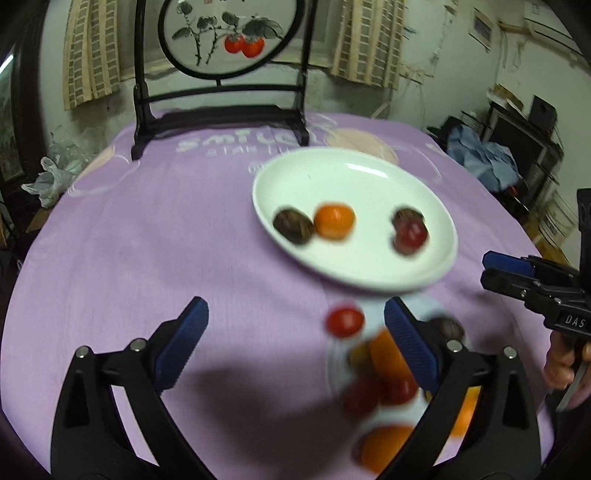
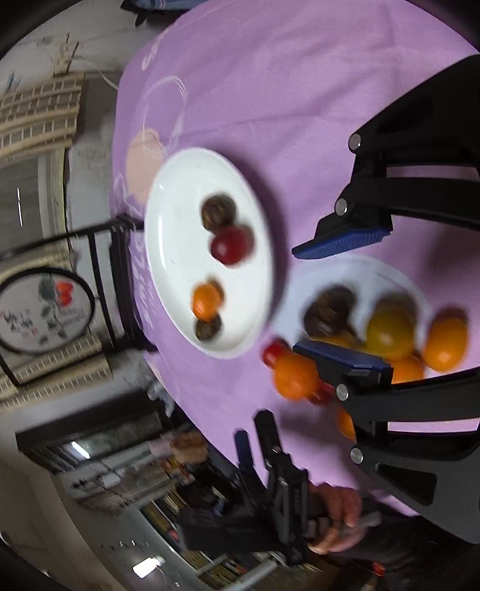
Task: Organize fruits
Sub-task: 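Place both passion fruits onto the white plate and open both tools, then grasp an orange with the right tool while the left tool grasps a mandarin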
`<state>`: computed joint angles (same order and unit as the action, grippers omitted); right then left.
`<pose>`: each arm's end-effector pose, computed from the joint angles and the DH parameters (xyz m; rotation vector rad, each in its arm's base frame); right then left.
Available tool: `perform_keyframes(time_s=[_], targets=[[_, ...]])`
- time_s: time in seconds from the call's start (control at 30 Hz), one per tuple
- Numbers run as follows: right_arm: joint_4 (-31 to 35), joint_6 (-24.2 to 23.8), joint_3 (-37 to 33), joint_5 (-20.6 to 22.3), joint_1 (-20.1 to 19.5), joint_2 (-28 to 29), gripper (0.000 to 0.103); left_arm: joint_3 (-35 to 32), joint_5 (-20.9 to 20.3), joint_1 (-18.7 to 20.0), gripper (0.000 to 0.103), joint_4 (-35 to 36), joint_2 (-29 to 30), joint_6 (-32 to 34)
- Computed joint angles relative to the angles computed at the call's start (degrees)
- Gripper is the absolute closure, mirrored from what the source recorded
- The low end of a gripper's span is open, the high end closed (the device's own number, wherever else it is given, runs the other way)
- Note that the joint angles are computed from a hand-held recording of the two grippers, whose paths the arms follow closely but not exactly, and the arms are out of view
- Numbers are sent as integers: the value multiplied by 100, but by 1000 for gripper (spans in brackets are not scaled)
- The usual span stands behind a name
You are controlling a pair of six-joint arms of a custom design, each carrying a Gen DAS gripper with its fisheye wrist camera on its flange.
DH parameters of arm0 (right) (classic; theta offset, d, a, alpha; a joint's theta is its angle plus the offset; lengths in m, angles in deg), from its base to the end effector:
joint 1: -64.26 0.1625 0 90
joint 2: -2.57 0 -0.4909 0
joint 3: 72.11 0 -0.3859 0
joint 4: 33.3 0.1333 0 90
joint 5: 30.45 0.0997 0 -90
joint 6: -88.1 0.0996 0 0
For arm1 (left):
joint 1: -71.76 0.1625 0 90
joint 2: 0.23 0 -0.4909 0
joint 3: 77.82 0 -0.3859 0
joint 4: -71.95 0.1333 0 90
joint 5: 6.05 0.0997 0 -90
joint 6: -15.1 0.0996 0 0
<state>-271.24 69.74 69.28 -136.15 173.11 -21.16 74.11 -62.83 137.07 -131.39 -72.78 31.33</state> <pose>0.2314 -0.3486 -0.0143 0.7879 -2.6651 0.7531 0.0255 -0.3943 0.2381 0.6586 2.4149 -0.8139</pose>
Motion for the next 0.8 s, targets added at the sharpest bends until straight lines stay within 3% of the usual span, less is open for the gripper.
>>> perform_keyframes(time_s=[0.17, 0.33, 0.57, 0.7, 0.8], targets=[[116, -535, 502, 318, 39, 122, 48, 520, -412, 64, 5, -148, -417, 285], [127, -666, 580, 168, 157, 238, 48, 897, -196, -35, 5, -753, -248, 472], [603, -674, 344, -617, 380, 417, 48, 800, -193, 45, 5, -510, -308, 345], [588, -734, 314, -776, 437, 520, 48, 872, -153, -3, 5, -711, -245, 404], [598, -728, 299, -862, 441, 561, 57, 886, -128, -23, 5, -749, -218, 421]])
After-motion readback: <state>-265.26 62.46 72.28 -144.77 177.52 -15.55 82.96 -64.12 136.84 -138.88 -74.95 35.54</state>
